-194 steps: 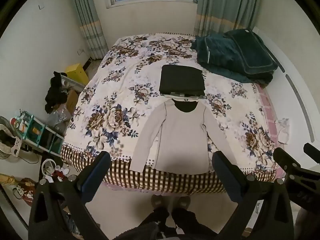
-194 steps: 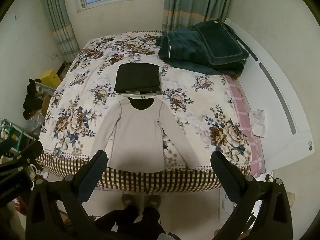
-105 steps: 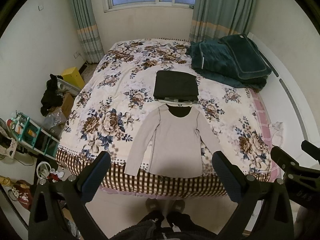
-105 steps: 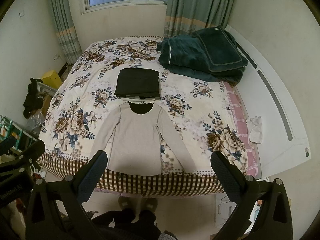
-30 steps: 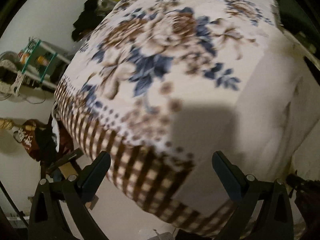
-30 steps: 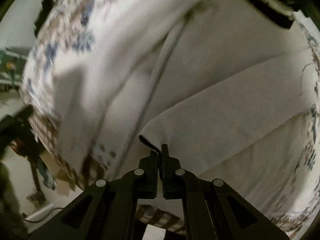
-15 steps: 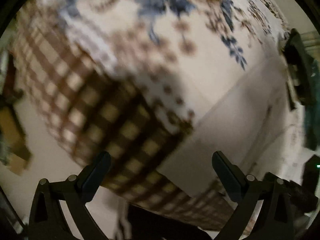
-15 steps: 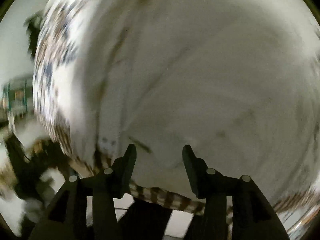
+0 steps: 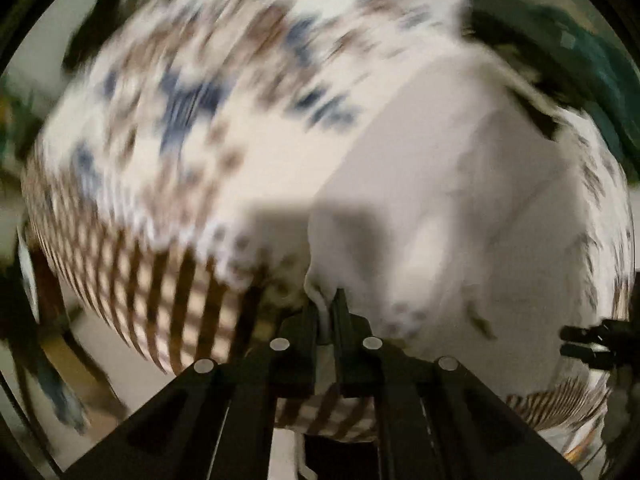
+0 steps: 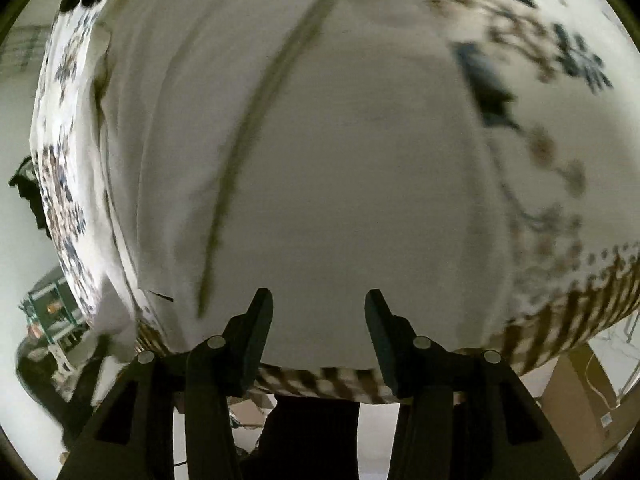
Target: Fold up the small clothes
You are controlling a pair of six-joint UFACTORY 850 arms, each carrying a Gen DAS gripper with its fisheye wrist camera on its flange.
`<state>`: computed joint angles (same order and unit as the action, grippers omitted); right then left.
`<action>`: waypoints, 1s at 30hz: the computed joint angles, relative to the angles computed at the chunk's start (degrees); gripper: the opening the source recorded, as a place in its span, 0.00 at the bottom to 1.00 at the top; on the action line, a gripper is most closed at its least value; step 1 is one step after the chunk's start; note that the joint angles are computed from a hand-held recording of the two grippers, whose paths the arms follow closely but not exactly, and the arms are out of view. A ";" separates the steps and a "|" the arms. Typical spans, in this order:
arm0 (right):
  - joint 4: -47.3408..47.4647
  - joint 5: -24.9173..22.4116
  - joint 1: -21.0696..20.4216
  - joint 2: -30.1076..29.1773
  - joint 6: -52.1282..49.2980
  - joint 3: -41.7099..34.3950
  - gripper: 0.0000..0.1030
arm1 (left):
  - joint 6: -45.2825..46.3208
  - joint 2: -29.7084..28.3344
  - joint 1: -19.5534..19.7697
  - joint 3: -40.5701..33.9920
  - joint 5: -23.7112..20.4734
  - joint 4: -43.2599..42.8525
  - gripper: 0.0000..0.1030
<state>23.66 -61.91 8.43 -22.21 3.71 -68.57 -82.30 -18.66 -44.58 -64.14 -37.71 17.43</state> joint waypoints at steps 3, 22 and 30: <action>0.58 -0.02 -3.38 1.65 -0.94 1.63 0.49 | 4.50 -3.62 -1.84 -10.28 -3.64 4.00 0.04; -1.30 -0.73 -22.33 5.35 -8.03 4.46 0.49 | 40.70 -35.73 -5.97 -51.70 -10.38 -28.31 0.53; 7.18 -3.09 -17.58 1.10 -18.41 1.26 0.49 | 21.44 -21.12 -2.17 -27.16 -8.17 -17.02 0.87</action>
<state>30.84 -65.00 -9.15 -21.12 -14.70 -67.31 -60.86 -39.78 -46.74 -91.30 -45.88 0.41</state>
